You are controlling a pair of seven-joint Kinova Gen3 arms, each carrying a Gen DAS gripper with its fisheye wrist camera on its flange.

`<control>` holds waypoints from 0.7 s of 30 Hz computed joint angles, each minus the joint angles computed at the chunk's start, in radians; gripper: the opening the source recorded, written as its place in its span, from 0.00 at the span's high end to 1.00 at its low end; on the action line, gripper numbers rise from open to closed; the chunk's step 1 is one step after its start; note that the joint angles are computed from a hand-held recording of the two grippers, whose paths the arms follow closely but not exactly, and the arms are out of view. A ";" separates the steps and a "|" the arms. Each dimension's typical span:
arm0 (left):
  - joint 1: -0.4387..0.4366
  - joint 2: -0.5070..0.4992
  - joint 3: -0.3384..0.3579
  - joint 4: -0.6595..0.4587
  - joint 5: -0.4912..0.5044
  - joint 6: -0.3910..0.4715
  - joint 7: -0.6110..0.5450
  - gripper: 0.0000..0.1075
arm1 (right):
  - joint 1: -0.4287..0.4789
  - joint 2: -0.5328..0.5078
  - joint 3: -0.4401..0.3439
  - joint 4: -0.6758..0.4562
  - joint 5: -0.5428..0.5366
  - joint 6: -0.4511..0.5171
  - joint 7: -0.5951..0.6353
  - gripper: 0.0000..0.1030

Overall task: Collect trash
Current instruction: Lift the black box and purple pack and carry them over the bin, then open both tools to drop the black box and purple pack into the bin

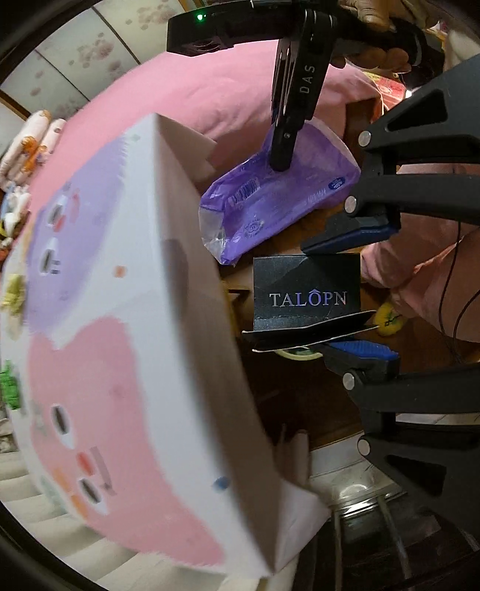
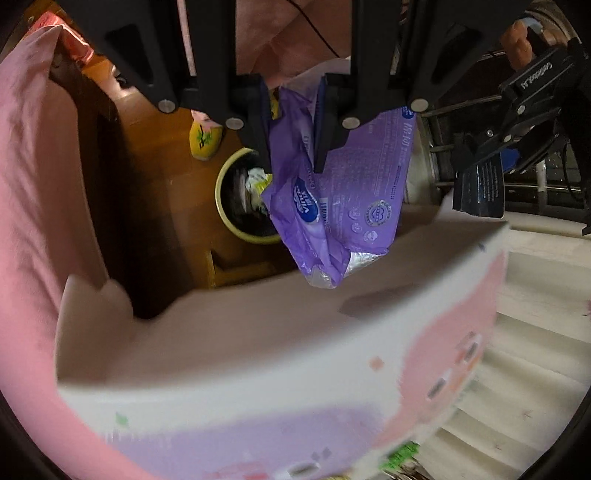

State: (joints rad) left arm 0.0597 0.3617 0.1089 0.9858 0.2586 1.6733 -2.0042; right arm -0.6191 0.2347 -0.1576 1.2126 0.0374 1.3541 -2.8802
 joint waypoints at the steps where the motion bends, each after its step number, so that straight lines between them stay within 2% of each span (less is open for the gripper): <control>1: 0.009 0.001 -0.002 0.031 -0.012 -0.018 0.001 0.62 | 0.008 -0.001 -0.003 0.046 -0.017 -0.038 0.004 0.82; 5: 0.045 0.025 -0.010 0.158 -0.046 -0.113 0.041 0.62 | 0.041 0.027 -0.008 0.188 -0.083 -0.159 0.032 0.82; 8: 0.069 0.053 -0.008 0.236 -0.064 -0.200 0.065 0.62 | 0.058 0.088 -0.007 0.266 -0.113 -0.244 0.077 0.82; 15: 0.112 0.122 0.003 0.400 -0.101 -0.407 0.089 0.61 | 0.068 0.248 0.009 0.324 -0.120 -0.364 0.186 0.82; 21: 0.136 0.187 0.006 0.463 -0.123 -0.531 0.129 0.58 | 0.081 0.354 0.016 0.338 -0.140 -0.442 0.272 0.78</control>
